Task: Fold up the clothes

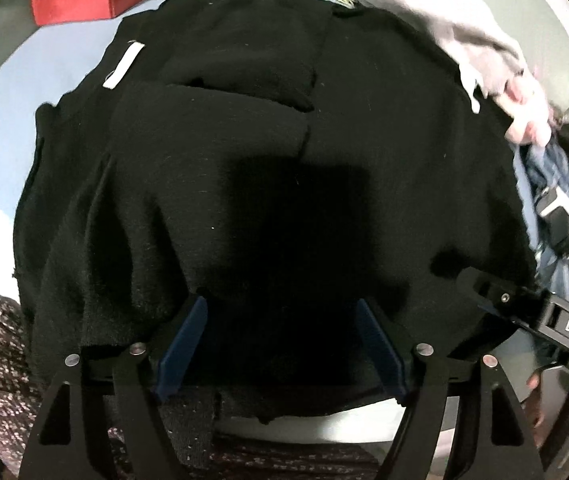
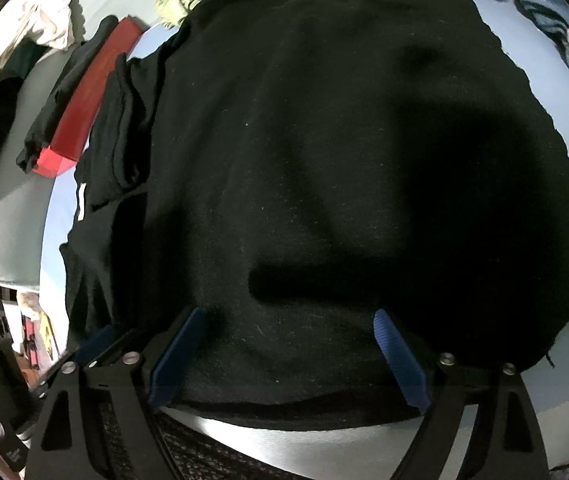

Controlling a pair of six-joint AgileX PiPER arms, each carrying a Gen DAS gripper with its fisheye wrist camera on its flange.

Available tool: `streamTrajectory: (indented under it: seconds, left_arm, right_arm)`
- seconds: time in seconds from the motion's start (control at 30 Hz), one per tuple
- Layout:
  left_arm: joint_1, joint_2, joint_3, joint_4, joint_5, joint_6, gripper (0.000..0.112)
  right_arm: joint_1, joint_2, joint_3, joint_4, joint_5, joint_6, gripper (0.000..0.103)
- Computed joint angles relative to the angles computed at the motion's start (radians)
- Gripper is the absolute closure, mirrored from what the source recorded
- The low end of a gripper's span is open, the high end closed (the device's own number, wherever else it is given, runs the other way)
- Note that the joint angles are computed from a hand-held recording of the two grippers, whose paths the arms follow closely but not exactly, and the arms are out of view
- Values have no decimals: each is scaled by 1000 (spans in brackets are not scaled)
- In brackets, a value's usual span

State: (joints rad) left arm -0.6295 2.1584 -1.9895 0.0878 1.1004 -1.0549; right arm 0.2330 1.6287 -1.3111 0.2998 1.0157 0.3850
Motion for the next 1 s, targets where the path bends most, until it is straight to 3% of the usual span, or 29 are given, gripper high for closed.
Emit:
streamTrajectory:
  seconds: [0.37,0.57,0.77,0.8,0.87,0.93,1.0]
  left_arm:
    - [-36,-285,459,-16,-304,-119,35]
    - [-35,-297,483,-25,-332,-97,35]
    - [-1,-279,488,-61,-420,-86,35]
    - [-3,-287,499,-54,-434,-103,35]
    - [1,-319,529,-72,-471,-128,35]
    - [12,-364,570,-142,-543,-82,35]
    - [18,-352,519,-173,-533,-20,35]
  right_arm:
    - [31,-14,9,7,-44,89,10]
    - [-30,-39,55,106,-65,35,10]
    - [-13,-34,44,85,-68,38,4]
    - [3,-19,36,81,-79,37,5]
    - [-33,-45,56,134,-66,18,16]
    - [-102,-84,87,229,-29,-30,19]
    - [-152,-143,105,232,5,-32,19]
